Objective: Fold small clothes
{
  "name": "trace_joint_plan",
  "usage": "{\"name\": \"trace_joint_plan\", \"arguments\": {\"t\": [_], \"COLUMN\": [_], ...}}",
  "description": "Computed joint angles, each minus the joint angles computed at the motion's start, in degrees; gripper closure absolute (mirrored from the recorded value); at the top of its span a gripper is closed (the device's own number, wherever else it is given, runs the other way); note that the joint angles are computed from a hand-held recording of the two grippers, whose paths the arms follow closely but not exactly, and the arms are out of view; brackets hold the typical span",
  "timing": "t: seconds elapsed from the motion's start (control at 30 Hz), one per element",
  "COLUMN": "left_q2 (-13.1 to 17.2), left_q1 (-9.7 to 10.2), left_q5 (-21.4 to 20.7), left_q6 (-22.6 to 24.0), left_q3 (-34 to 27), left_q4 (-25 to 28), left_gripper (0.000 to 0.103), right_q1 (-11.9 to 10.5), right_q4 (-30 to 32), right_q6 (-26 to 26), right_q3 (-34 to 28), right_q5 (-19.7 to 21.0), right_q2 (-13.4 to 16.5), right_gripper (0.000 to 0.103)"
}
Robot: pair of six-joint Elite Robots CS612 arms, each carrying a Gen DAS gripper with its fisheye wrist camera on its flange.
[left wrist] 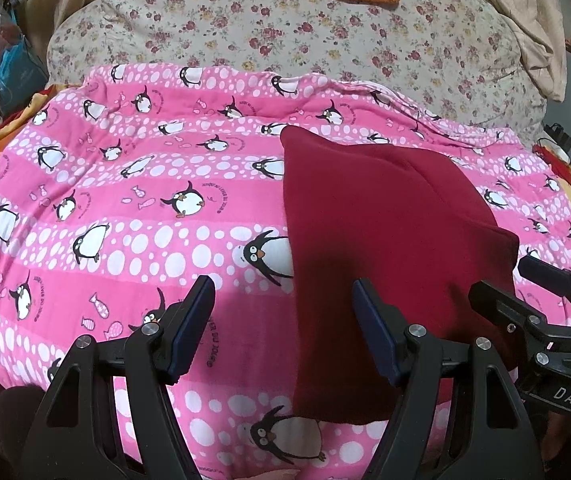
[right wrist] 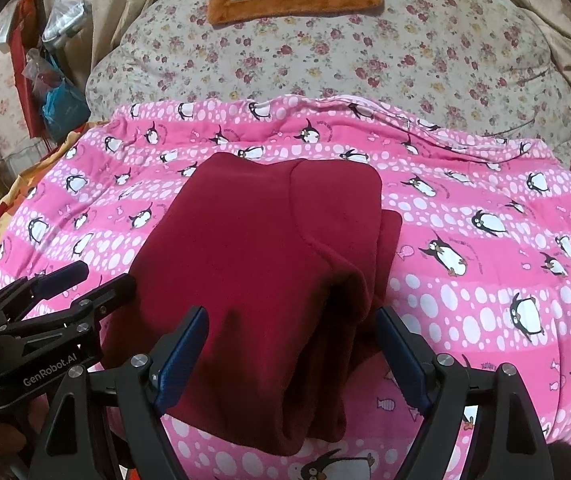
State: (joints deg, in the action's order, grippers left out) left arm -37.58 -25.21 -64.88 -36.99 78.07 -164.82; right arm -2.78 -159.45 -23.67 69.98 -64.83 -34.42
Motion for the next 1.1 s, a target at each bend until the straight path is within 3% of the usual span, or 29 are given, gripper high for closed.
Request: {"name": "trace_joint_plan", "arguments": {"t": [1.1], "left_q2": [0.42], "left_q1": [0.2], "left_q5": [0.11], "left_q6": [0.31], "left_q3": [-0.55], "left_q4": [0.05], "left_gripper": [0.032], "right_q1": [0.47], "right_q4": [0.99], "right_q6": [0.18], "right_q3": [-0.58], "right_q5": [-0.65], "right_q2": [0.46], "right_gripper": [0.02]}}
